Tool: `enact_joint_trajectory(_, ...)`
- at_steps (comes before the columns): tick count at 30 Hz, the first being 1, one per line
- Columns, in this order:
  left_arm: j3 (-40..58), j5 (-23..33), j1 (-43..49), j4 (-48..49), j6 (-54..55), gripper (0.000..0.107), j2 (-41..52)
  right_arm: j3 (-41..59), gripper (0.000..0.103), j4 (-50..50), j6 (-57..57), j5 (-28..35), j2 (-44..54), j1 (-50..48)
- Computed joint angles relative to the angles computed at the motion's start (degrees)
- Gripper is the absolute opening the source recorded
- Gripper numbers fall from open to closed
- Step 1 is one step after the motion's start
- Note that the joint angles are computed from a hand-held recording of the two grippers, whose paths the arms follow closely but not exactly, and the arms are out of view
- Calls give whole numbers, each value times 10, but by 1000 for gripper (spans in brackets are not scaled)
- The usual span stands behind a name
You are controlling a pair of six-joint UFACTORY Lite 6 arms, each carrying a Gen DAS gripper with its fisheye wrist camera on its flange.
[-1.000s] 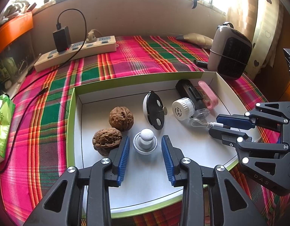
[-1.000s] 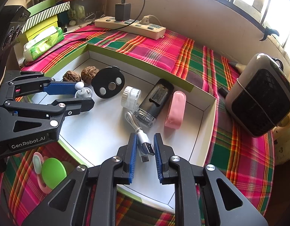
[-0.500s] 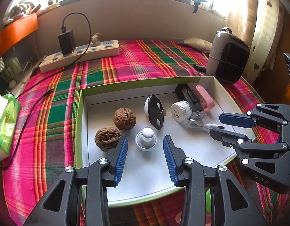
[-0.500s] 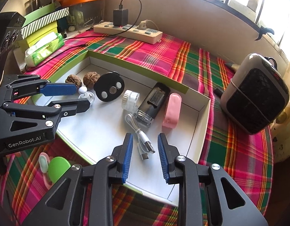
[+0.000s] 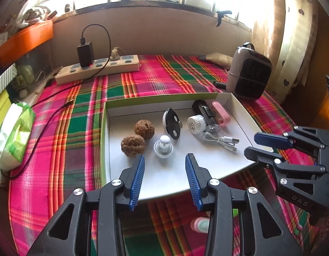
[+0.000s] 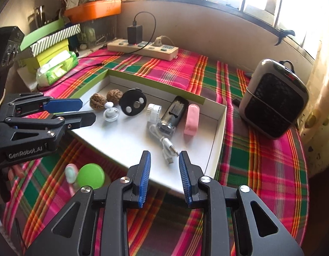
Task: Organize objects
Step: 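Withdraw both tools from the box toward the pink holder and green mushroom, then grasp the pink-and-white oval holder with the left gripper while the right grasps the green mushroom object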
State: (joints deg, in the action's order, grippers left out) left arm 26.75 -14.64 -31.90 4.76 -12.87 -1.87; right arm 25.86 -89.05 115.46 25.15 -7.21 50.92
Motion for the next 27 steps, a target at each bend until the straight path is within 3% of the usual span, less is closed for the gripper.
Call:
enact_joint_trajectory(8,-76,8,0,-13,-5,38,-92,-58,29,23,76,33,-60,100)
enact_joint_trajectory(22,-180,3,34,161,-182,38,-183,-31,29,-274,424,-17,61,160)
enact_joint_trajectory(27,-199,-3,58,211,-221,38,-193,-3,29,-296,453,-18,105,172)
